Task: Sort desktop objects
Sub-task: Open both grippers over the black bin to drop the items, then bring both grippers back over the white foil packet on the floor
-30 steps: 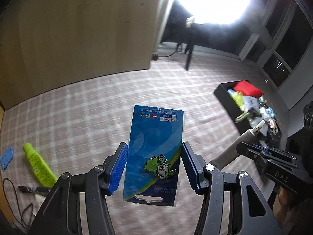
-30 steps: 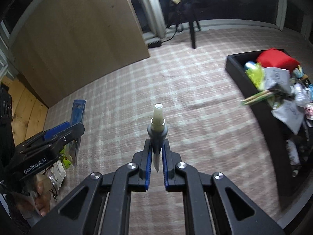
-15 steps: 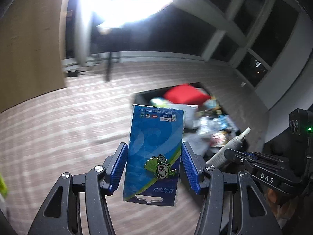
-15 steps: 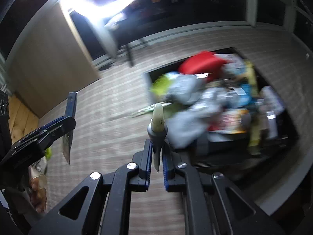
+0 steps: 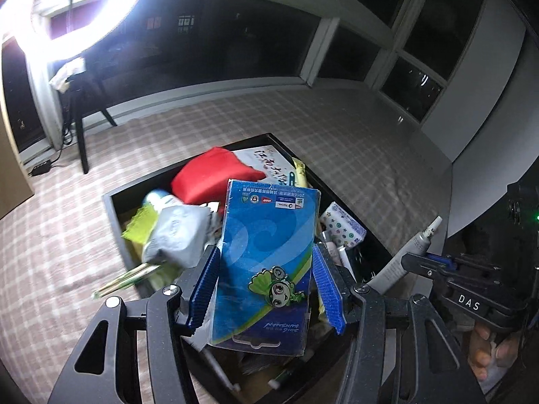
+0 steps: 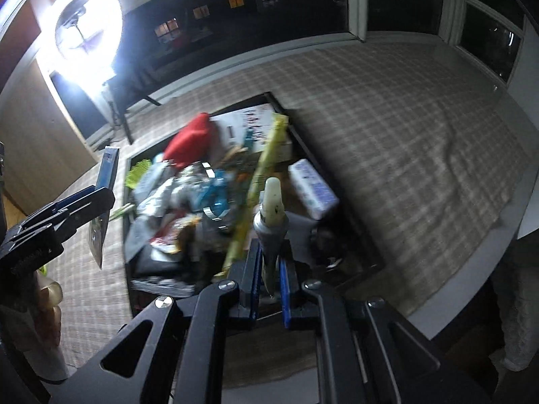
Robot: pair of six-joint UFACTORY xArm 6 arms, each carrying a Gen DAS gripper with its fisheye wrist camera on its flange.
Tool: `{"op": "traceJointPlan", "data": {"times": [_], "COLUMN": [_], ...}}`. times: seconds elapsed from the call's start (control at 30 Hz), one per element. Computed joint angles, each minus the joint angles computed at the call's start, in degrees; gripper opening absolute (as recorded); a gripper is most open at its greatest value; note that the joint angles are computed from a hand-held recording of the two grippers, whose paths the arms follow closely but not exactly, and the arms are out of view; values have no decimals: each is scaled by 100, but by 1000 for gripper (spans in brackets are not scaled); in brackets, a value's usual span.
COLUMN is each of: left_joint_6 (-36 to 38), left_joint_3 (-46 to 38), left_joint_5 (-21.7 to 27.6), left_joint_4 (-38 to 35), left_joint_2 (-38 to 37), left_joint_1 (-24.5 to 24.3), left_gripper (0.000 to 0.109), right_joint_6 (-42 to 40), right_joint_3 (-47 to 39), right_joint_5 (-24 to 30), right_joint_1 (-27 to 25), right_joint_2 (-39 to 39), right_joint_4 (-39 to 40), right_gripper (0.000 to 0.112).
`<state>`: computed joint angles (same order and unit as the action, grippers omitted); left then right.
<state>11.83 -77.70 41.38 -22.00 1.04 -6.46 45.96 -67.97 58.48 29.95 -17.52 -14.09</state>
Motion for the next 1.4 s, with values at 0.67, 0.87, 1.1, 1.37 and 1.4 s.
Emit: {"op": "traceJointPlan", "data": {"times": [0.67,0.87,1.1,1.37,1.4], "left_joint_6": [-722,-737,-751,-845,-833], "left_joint_3": [-1226,-1191,-915,-84,2], "left_joint_5": [259,237,267,84,76], "left_joint_4": [456,580,622,800,792], "left_joint_2": [1025,960,712,15,-56], "left_joint_1": [-217,-151,80,808,915], "left_gripper": [59,59,59,59,59], "right_joint_6": [-1560,-1537,-1489,-1349,-1339], "right_joint_3": [-1075,-1167,-1236,-1903,-2067], "right_joint_5": [-62,-95,-174,-238,-214], "right_joint_1": [-616,-654,-517,-16,82], "right_joint_2": [1209,1246,1291,1839,1969], "right_joint_4": [789,742,752,723,709], "right_gripper": [43,44,44,44,44]}}
